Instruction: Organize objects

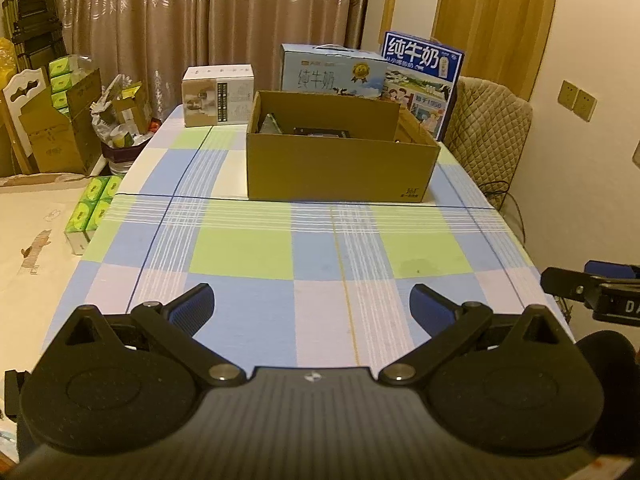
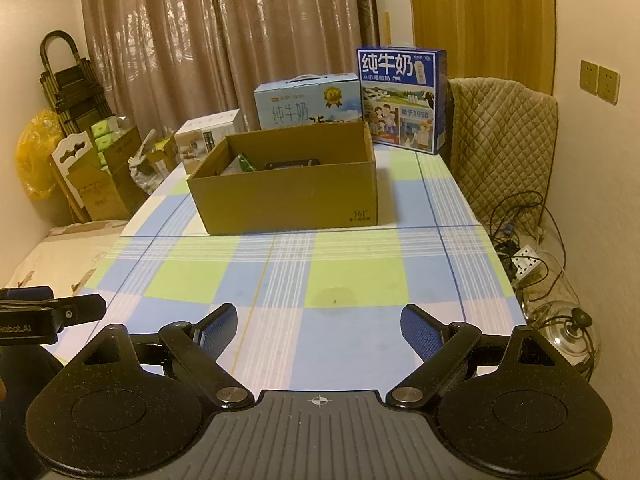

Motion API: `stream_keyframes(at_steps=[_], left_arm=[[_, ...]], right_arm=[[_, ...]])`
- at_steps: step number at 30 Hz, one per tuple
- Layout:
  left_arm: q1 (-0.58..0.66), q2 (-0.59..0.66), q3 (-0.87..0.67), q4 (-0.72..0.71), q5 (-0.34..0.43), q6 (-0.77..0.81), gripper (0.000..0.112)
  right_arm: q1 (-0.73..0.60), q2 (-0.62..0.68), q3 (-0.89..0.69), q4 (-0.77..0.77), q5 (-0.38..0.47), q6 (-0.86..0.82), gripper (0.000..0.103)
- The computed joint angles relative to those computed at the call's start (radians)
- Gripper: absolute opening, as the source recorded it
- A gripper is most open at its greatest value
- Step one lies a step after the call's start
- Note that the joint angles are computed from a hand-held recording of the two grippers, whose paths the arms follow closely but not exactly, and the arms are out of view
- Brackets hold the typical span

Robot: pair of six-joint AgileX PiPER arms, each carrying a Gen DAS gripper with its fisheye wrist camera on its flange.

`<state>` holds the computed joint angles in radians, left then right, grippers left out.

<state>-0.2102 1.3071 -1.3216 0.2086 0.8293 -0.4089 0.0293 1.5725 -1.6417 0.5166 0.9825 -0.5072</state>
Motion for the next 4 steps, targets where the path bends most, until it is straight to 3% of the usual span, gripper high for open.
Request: stream_keyframes(at_steps=[4], left_arm=[[-0.014, -0.004, 0.002, 0.034, -0.002, -0.041, 0.102]], right_arm=[[0.002, 0.000, -0.001, -0.004, 0.000, 0.004, 0.086]])
